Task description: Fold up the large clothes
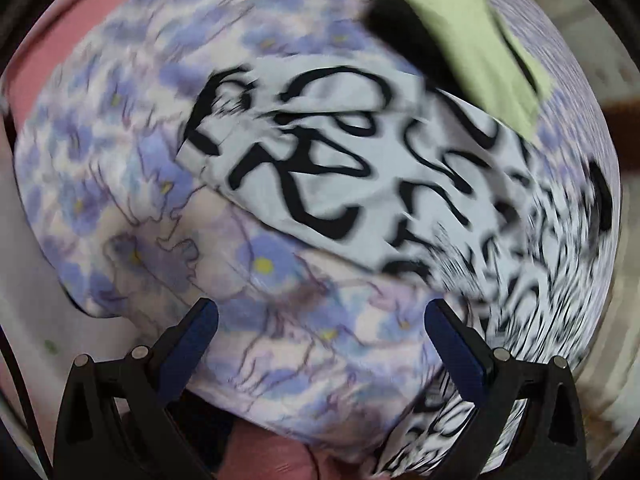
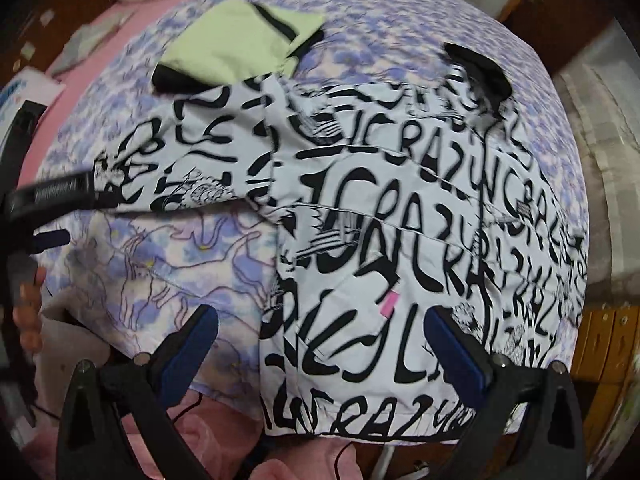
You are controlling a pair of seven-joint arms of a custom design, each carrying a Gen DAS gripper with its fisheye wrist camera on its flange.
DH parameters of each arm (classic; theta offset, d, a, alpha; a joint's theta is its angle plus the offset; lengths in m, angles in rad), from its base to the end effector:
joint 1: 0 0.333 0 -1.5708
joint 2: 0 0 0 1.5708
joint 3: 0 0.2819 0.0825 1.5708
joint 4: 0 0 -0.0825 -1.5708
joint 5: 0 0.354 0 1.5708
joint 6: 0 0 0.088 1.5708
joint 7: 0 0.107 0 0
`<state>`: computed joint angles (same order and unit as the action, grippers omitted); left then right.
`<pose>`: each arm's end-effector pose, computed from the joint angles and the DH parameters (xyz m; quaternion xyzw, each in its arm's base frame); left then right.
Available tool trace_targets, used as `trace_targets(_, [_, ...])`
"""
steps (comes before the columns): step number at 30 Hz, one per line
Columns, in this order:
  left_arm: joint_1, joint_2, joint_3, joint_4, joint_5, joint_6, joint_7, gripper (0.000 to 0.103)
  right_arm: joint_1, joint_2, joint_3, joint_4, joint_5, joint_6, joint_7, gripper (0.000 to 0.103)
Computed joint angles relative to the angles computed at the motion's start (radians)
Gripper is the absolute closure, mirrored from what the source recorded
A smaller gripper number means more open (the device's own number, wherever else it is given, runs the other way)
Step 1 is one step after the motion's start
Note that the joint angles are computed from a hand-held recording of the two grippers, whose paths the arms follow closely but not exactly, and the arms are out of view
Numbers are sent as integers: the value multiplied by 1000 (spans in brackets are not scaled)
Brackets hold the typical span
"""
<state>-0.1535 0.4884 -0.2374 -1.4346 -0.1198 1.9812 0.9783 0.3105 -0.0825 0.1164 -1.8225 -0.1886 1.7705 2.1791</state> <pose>0.6163 -0.2343 0.4054 0.7924 -0.5989 0.0655 0.0954 0.4734 0.1993 0.5396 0.6501 -0.7534 0.0978 0.0115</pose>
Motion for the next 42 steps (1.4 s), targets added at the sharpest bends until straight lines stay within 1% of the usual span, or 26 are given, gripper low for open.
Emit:
trace_targets(2, [26,19,8,-21,-41,34,-29,2,7,66,3,63,-8,-20,-37,0])
trace_targets(4, [59,21,5,-76,-96,113,-37,2,20,126,0,126,-23,-51,-67,0])
trace_targets(6, [79,30,8,-113,-120,178,-45,3,34,176,-9,179,-29,-74,-80,0])
trace_targets(10, [107,67,6,-129,-155,242,-91,19,56,245,-27,249,-10,-99,-119,0])
trace_targets(13, [126,105,0,-121,-183,295,-122,22,72,282,-37,284,-5,-123,-142,0])
trace_targets(16, [124,142,2,-92,-165,337,-150,25,84,299,-46,302,-1,-135,-153,0])
trace_targets(17, [122,153,6,-83,-157,352,-167,33,87,301,-47,303,-1,-136,-155,0])
trace_targets(18, [121,165,9,-69,-147,350,-183,38,89,302,-49,303,0,-136,-154,0])
trace_targets(19, [120,182,14,-42,-133,329,-201,46,91,302,-51,301,2,-134,-153,0])
trace_targets(20, [122,194,11,-23,-127,322,-209,50,92,299,-52,294,4,-128,-150,0])
trace_targets(21, [122,198,7,-15,-122,331,-213,52,92,295,-54,286,6,-121,-145,0])
trace_targets(22, [119,206,7,-1,-112,335,-216,57,91,290,-55,276,7,-113,-140,0])
trace_targets(23, [117,209,5,10,-103,340,-215,65,91,284,-56,265,8,-104,-131,0])
trace_targets(24, [122,210,2,18,-97,341,-203,69,90,280,-56,258,9,-97,-126,0])
trace_targets(26, [128,212,-14,35,-100,361,-181,88,86,260,-57,227,15,-74,-107,0])
trace_targets(28, [126,206,-21,45,-99,380,-165,91,79,234,-56,191,23,-48,-91,0])
trace_targets(29, [104,212,-8,84,-69,366,-174,92,76,218,-55,169,26,-34,-81,0])
trace_targets(32, [74,208,-3,142,-28,374,-168,94,61,163,-50,97,38,6,-58,0])
trace_targets(34, [63,176,-7,131,-15,403,-159,95,49,121,-47,46,43,27,-45,0])
trace_targets(35, [50,174,-8,150,-5,417,-158,95,43,99,-45,21,44,38,-39,0])
trace_targets(37, [23,142,-21,152,9,459,-143,95,26,48,-42,-36,45,70,-29,0])
trace_targets(39, [-15,149,-30,215,37,460,-114,95,7,-3,-39,-91,44,102,-21,0])
trace_targets(41, [-37,145,-59,247,34,473,-58,95,-18,-66,-40,-158,47,140,-20,0])
trace_targets(42, [-65,162,-69,295,39,472,-40,95,-31,-98,-41,-192,50,160,-22,0])
